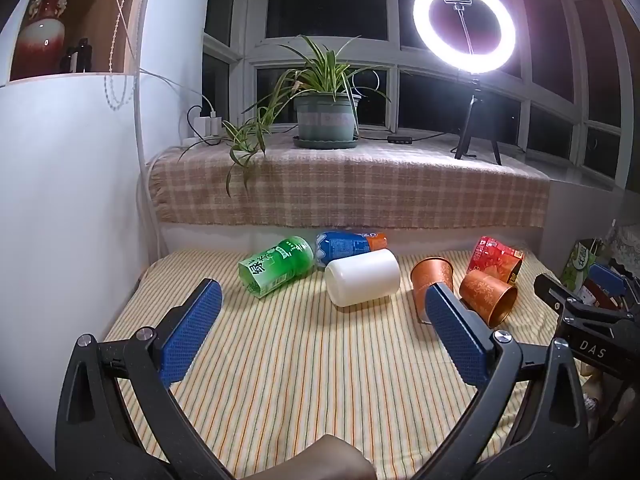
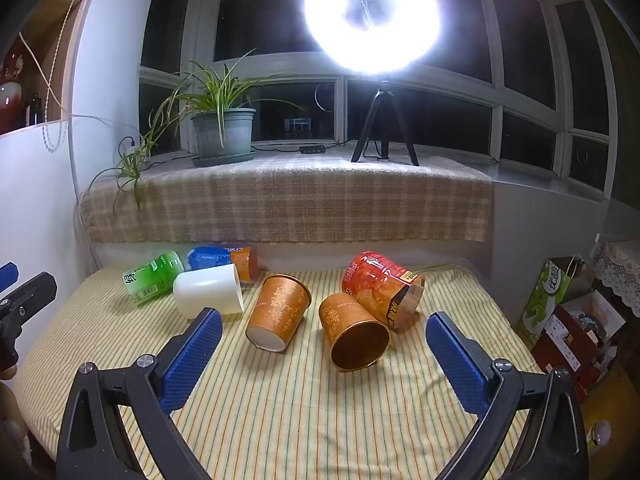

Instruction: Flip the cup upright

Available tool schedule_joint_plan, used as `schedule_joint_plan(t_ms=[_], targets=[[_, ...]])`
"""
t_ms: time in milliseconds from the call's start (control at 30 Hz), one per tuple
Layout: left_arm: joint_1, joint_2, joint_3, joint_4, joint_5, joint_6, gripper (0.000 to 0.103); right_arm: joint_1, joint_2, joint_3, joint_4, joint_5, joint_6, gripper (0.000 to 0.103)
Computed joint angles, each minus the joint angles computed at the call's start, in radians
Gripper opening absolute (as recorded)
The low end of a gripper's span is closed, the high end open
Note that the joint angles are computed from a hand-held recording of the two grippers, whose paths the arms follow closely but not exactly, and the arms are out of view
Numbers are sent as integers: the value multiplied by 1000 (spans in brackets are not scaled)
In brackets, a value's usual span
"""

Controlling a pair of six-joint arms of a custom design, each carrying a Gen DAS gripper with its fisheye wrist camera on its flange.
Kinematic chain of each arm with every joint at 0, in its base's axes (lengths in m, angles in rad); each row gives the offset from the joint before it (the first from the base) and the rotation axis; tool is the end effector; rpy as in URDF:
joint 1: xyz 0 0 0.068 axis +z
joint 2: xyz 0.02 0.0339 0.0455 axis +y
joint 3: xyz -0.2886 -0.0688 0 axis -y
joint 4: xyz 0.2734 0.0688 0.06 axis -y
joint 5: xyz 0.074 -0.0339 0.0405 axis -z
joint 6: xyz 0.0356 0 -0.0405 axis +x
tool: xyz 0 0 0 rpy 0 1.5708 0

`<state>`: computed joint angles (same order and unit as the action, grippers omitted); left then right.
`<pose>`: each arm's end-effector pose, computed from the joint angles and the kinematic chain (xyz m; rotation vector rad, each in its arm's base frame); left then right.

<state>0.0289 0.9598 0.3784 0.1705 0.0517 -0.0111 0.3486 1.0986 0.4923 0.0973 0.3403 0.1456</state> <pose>0.2163 0.0044 0.2061 -0.0061 1.9813 -0.0397 0.2310 0.0713 0.2116 -0.0020 2.0484 -0.0468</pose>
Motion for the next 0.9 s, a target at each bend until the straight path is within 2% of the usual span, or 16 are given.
schedule_joint_plan(t_ms=[900], targets=[[1, 5, 0, 3, 0, 4, 103, 4, 9, 0, 7, 2, 3, 103]])
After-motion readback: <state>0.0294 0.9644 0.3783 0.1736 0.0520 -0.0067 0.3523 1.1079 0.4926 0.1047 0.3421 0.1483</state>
